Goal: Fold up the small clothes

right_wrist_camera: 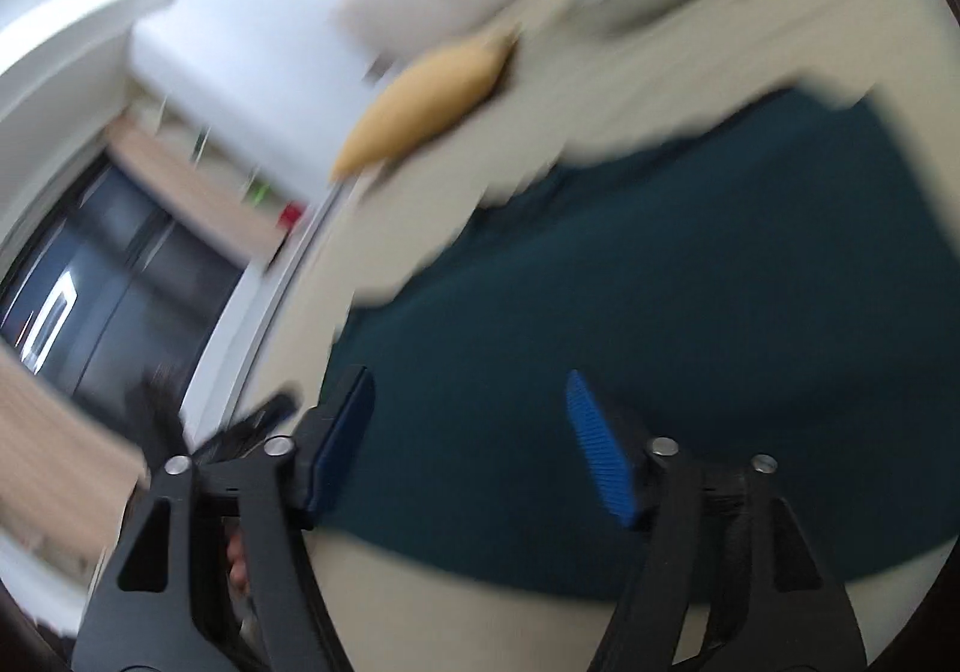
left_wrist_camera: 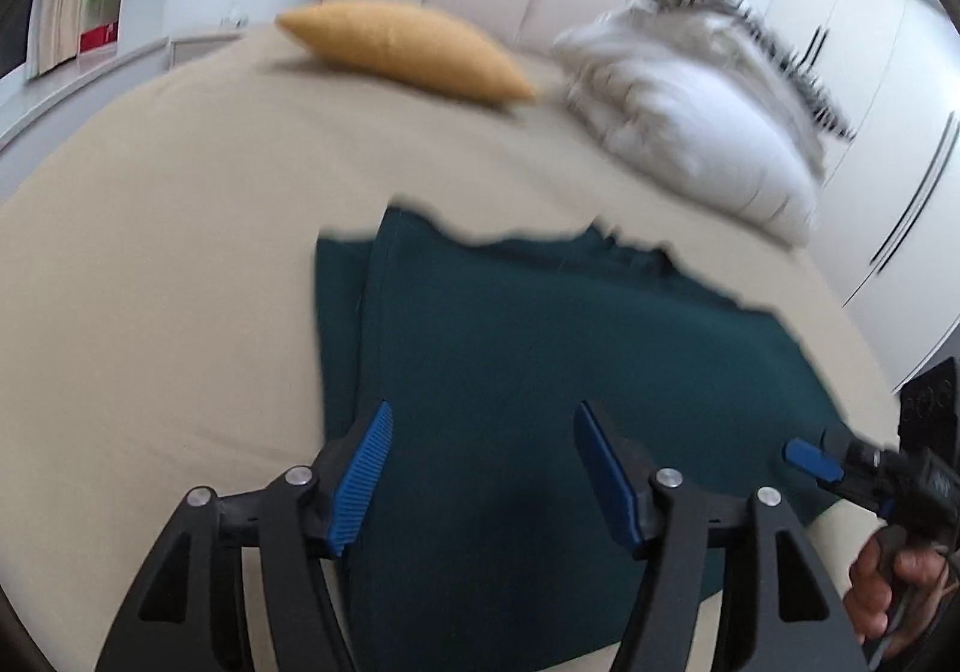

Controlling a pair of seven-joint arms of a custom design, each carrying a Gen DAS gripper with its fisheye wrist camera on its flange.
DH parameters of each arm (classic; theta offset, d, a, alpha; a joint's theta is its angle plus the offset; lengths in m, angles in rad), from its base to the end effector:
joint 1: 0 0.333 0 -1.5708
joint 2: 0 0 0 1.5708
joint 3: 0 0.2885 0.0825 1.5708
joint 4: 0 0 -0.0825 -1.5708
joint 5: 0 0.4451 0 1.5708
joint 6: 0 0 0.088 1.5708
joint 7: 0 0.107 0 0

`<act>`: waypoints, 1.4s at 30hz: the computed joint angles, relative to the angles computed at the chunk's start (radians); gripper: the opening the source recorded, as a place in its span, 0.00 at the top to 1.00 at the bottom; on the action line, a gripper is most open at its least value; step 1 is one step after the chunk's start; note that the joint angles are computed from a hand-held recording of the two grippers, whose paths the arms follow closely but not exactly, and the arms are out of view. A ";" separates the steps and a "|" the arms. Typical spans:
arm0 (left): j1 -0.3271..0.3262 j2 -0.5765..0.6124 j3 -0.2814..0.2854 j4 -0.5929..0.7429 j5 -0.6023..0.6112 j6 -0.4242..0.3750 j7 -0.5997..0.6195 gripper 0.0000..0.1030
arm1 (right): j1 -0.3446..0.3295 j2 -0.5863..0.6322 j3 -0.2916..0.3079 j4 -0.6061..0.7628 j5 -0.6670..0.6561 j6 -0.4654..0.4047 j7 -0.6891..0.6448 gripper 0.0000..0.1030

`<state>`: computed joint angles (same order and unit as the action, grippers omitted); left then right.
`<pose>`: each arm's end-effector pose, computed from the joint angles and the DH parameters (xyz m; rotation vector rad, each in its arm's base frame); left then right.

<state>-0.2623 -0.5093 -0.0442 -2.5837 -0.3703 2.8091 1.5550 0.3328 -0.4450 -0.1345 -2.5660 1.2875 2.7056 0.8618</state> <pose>0.4786 -0.1331 0.4594 -1.9298 1.9086 -1.0247 0.4893 0.0669 0.4008 -1.3944 1.6461 0.0718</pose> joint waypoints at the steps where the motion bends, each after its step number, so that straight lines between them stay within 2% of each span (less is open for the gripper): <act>1: -0.006 0.004 0.016 -0.014 -0.016 0.006 0.009 0.43 | 0.000 0.036 0.024 0.003 -0.050 -0.014 0.053 0.36; 2: -0.013 -0.006 0.029 -0.030 -0.029 0.024 0.024 0.51 | -0.008 0.066 0.043 0.002 -0.074 -0.003 0.092 0.45; 3: -0.023 -0.032 0.054 -0.047 -0.054 0.017 0.047 0.53 | 0.009 0.062 0.028 -0.017 -0.027 0.028 0.060 0.62; 4: -0.002 -0.050 0.045 -0.054 -0.043 0.000 0.027 0.51 | 0.012 0.049 0.008 -0.029 0.026 0.033 0.027 0.67; 5: 0.036 -0.072 0.019 -0.063 -0.001 -0.016 -0.027 0.51 | -0.004 0.041 -0.005 -0.036 0.037 0.022 0.052 0.68; 6: 0.044 -0.106 0.028 -0.084 -0.023 -0.015 -0.026 0.47 | -0.030 0.015 -0.006 -0.059 0.028 0.032 0.097 0.68; 7: 0.035 -0.131 0.048 -0.101 -0.040 -0.010 -0.025 0.41 | -0.062 -0.019 0.011 -0.088 -0.021 0.073 0.164 0.66; 8: 0.037 -0.158 0.063 -0.121 -0.058 -0.003 -0.039 0.37 | -0.105 -0.061 0.051 -0.123 -0.125 0.123 0.269 0.63; 9: 0.028 -0.163 0.080 -0.126 -0.074 0.003 -0.041 0.28 | -0.125 -0.091 0.072 -0.145 -0.185 0.150 0.324 0.61; 10: 0.008 -0.160 0.106 -0.126 -0.096 0.001 -0.030 0.25 | -0.123 -0.137 0.070 -0.171 -0.203 0.171 0.333 0.61; 11: -0.027 -0.149 0.144 -0.116 -0.118 -0.009 -0.016 0.25 | -0.106 -0.164 0.033 -0.178 -0.199 0.159 0.309 0.58; 12: -0.092 -0.123 0.218 -0.094 -0.209 -0.033 0.049 0.25 | -0.073 -0.197 -0.002 -0.192 -0.180 0.155 0.282 0.58; 13: -0.132 -0.093 0.256 -0.070 -0.268 -0.045 0.088 0.25 | -0.031 -0.215 -0.039 -0.195 -0.157 0.154 0.245 0.58; 15: -0.143 -0.039 0.263 -0.025 -0.318 -0.078 0.123 0.25 | 0.060 -0.213 -0.112 -0.176 -0.112 0.141 0.173 0.58; 17: -0.149 -0.002 0.277 0.020 -0.367 -0.133 0.174 0.25 | 0.115 -0.201 -0.172 -0.153 -0.046 0.092 0.103 0.58; 18: -0.170 0.029 0.310 0.060 -0.417 -0.192 0.228 0.25 | 0.135 -0.178 -0.182 -0.133 0.002 0.074 0.066 0.58; 22: -0.163 0.082 0.349 0.118 -0.547 -0.306 0.314 0.28 | 0.165 -0.087 -0.187 -0.052 0.145 -0.003 -0.029 0.58; 24: -0.149 0.112 0.346 0.148 -0.587 -0.344 0.330 0.40 | 0.161 -0.057 -0.162 -0.017 0.173 -0.028 -0.026 0.58; 26: -0.127 0.122 0.339 0.158 -0.610 -0.384 0.337 0.58 | 0.147 -0.014 -0.138 0.023 0.171 -0.058 -0.013 0.58; 27: -0.119 0.130 0.340 0.161 -0.637 -0.404 0.347 0.73 | 0.138 0.006 -0.126 0.041 0.164 -0.075 -0.005 0.58; 28: -0.109 0.136 0.336 0.161 -0.655 -0.416 0.352 0.83 | 0.141 0.039 -0.120 0.071 0.146 -0.083 0.016 0.58; 29: -0.095 0.134 0.329 0.154 -0.669 -0.418 0.355 0.83 | 0.108 0.036 -0.085 0.072 0.141 -0.099 0.011 0.58; 31: -0.080 0.132 0.326 0.143 -0.731 -0.430 0.394 0.85 | 0.103 0.116 -0.067 0.149 0.121 -0.123 0.046 0.58; 33: -0.055 0.128 0.299 0.141 -0.732 -0.427 0.409 0.85 | 0.085 0.179 -0.037 0.215 0.092 -0.148 0.073 0.58; 36: -0.011 0.121 0.225 0.143 -0.657 -0.388 0.426 0.85 | 0.073 0.292 -0.004 0.319 0.026 -0.179 0.136 0.58; 38: 0.019 0.112 0.177 0.136 -0.613 -0.356 0.441 0.84 | 0.032 0.325 0.037 0.338 -0.001 -0.195 0.158 0.58; 40: 0.047 0.114 0.141 0.135 -0.595 -0.346 0.446 0.84 | 0.006 0.408 0.069 0.398 -0.094 -0.200 0.245 0.63; 42: 0.074 0.119 0.117 0.140 -0.600 -0.353 0.439 0.85 | -0.015 0.439 0.095 0.412 -0.064 -0.185 0.200 0.75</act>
<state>-0.1883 -0.3899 0.0723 -2.4438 -0.9704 2.4561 1.9944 0.3177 -0.0057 -0.0398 -2.1538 1.2234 2.5209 1.0618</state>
